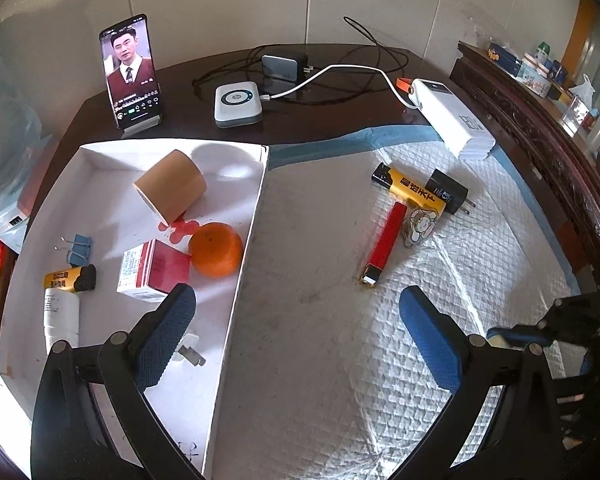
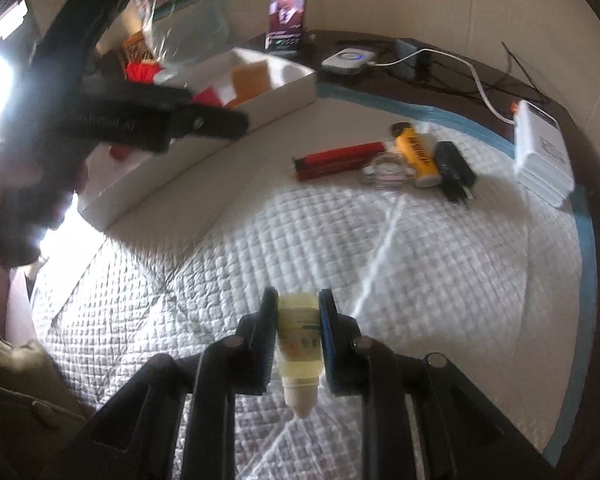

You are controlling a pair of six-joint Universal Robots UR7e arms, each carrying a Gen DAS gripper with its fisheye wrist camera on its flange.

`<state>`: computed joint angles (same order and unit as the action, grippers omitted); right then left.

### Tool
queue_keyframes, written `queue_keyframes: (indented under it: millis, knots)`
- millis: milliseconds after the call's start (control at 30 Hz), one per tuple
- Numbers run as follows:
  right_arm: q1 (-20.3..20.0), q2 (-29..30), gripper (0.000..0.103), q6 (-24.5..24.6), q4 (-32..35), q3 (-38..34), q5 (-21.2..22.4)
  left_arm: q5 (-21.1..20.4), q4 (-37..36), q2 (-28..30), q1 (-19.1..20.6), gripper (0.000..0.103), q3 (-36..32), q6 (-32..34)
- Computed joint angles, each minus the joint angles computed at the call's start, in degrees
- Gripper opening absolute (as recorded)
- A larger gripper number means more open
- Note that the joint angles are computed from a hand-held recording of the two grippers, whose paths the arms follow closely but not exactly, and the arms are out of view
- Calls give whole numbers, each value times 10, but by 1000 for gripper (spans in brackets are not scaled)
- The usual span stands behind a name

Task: Organize rigid objects
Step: 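Grasp the red stick lighter with the left tool while the right tool holds the bottle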

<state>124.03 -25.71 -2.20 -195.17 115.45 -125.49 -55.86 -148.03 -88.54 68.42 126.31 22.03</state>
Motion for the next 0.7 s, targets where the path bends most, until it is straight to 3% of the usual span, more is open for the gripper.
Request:
queue_keyframes:
  millis: [267, 700]
  knots:
    - [-6, -21, 19, 43, -70, 26, 18, -10, 2, 2, 3, 103, 0, 7]
    - [-2, -58, 19, 53, -127, 41, 22, -72, -9, 26, -1, 102, -6, 62]
